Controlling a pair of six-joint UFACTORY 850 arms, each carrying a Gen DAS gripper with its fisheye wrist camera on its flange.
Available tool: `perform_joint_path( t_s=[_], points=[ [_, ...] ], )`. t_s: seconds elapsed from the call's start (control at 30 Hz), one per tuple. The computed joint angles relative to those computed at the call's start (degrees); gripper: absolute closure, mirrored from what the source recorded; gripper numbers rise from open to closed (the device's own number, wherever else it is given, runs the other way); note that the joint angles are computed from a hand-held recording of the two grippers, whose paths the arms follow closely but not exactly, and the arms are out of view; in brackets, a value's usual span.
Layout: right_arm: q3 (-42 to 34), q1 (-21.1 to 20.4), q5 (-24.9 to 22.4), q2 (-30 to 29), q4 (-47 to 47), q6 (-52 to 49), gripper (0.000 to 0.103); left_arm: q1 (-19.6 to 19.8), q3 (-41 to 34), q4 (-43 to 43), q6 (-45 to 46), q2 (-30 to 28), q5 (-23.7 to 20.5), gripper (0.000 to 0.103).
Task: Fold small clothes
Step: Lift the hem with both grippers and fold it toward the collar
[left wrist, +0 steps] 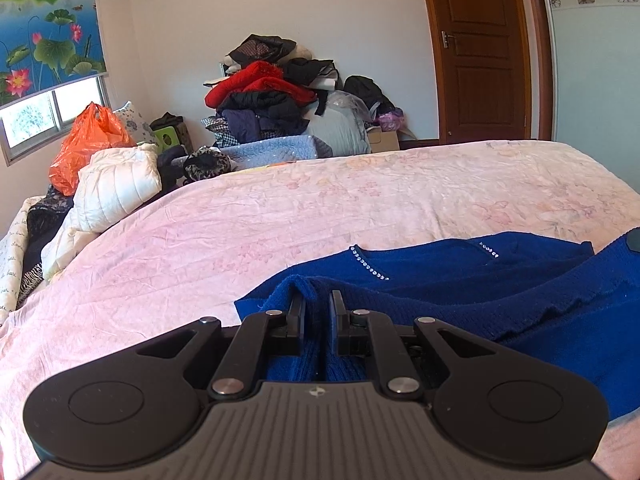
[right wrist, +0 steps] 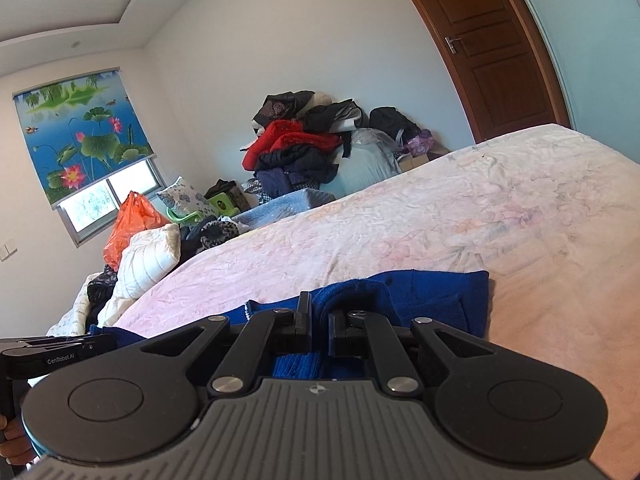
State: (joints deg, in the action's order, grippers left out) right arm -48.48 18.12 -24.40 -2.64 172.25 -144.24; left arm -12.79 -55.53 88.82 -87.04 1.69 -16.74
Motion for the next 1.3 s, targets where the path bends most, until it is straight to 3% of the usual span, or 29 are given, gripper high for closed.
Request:
perform_joint_path(
  t_s=[0.67,1.3],
  points=[
    [-1.2,-0.9,-0.5,-0.9,-1.3,1.8,0.091,0.5,-1.9,0.6,0.1,-1.4,-0.2,0.092],
    [-4.5,-1.1,-0.1,-5.3,-2.5,3.4,0.091,1.6,-5.4,-8.1,7.0,-5.9,0.7,0.092]
  ],
)
